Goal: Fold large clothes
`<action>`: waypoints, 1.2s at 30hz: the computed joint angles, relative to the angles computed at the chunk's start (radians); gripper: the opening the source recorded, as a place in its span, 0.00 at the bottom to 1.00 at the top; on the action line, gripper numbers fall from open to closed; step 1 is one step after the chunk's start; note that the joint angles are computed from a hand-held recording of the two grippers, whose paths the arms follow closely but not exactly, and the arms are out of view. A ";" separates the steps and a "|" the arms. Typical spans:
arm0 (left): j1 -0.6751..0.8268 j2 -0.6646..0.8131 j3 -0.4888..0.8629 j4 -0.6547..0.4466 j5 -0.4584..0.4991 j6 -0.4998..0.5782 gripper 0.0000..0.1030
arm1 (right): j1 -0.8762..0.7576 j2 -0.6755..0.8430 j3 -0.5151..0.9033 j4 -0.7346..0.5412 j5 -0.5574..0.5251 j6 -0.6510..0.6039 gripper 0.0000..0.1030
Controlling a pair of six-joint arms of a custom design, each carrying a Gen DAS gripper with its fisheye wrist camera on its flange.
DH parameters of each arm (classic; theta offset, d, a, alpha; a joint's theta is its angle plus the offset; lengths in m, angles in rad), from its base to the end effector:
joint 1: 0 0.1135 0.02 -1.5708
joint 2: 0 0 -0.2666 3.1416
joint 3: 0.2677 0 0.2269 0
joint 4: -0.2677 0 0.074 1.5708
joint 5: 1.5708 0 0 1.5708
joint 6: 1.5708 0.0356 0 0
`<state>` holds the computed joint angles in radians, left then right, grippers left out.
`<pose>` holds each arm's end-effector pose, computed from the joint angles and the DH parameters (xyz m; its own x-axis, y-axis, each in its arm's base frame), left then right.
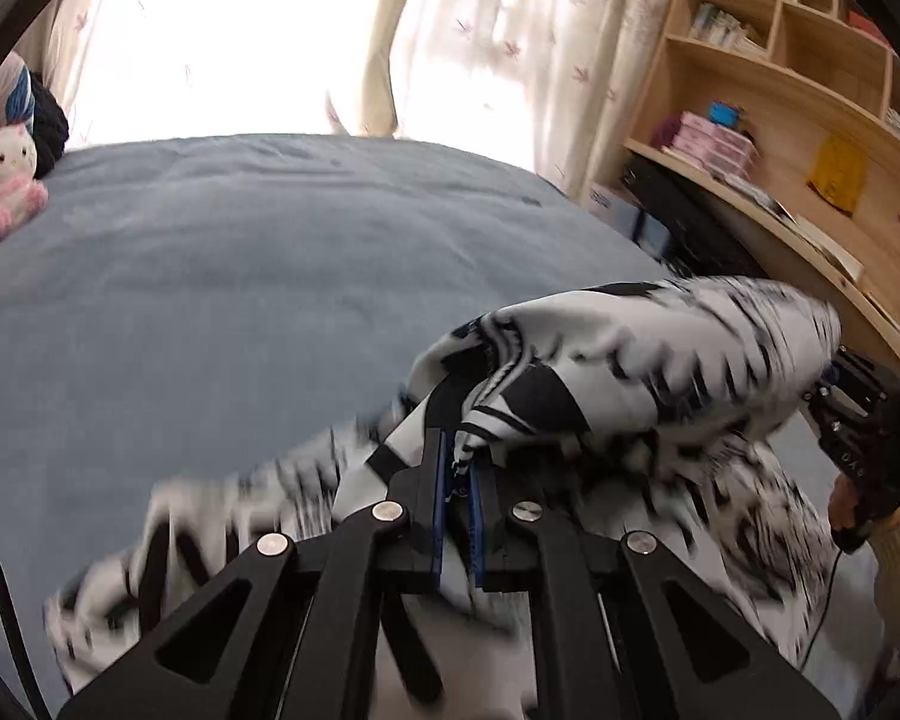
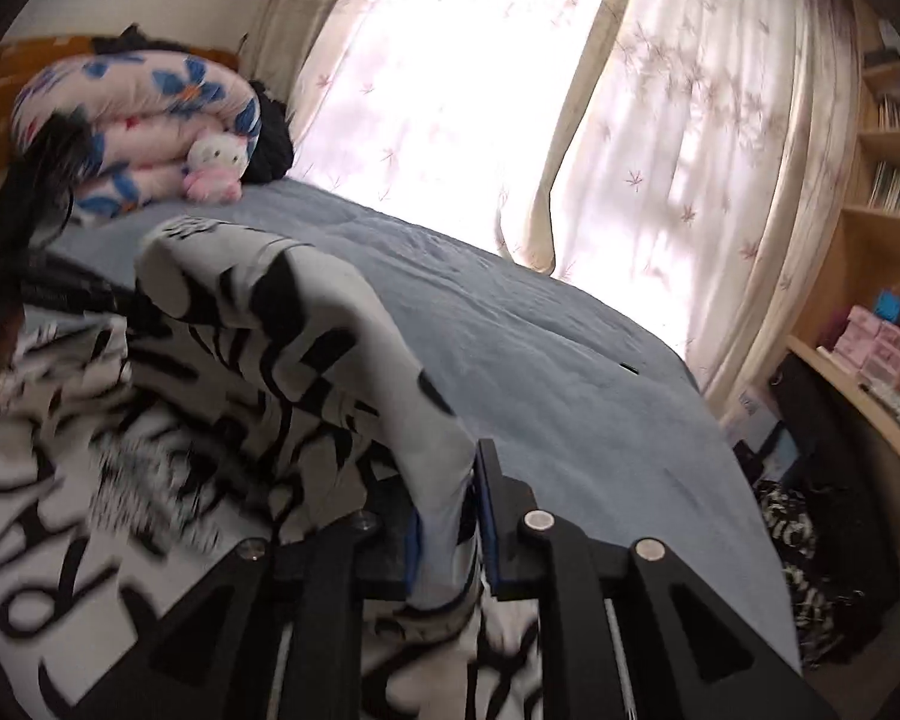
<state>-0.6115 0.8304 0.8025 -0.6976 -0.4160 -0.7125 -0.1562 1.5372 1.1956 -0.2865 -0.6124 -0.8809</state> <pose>0.1231 -0.0688 0.2935 -0.5926 -0.3148 -0.7414 -0.1451 0.9471 -0.2862 0.3201 -0.0297 0.3026 -0.1132 -0.6211 -0.7755 -0.6591 0.6310 -0.4091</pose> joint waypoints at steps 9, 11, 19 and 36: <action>-0.835 0.047 0.098 -0.563 -0.373 -0.912 0.05 | -0.180 -0.155 -0.076 -0.327 -0.033 -0.123 0.32; -0.983 0.080 0.130 -0.669 -0.400 -1.116 0.05 | -0.195 -0.139 -0.020 -0.449 -0.024 -0.108 0.38; -1.149 0.149 0.171 -0.680 -0.361 -1.381 0.43 | -0.293 0.095 0.324 -0.993 -0.085 -0.040 0.63; -0.590 -0.094 -0.440 0.426 -0.175 -1.049 0.64 | -0.211 0.340 0.327 -1.120 -0.260 0.239 0.66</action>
<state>-1.2011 0.7365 0.3628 -0.2720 -0.5906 -1.7618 -0.3671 1.8774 1.5225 -1.4069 -0.8726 -0.6415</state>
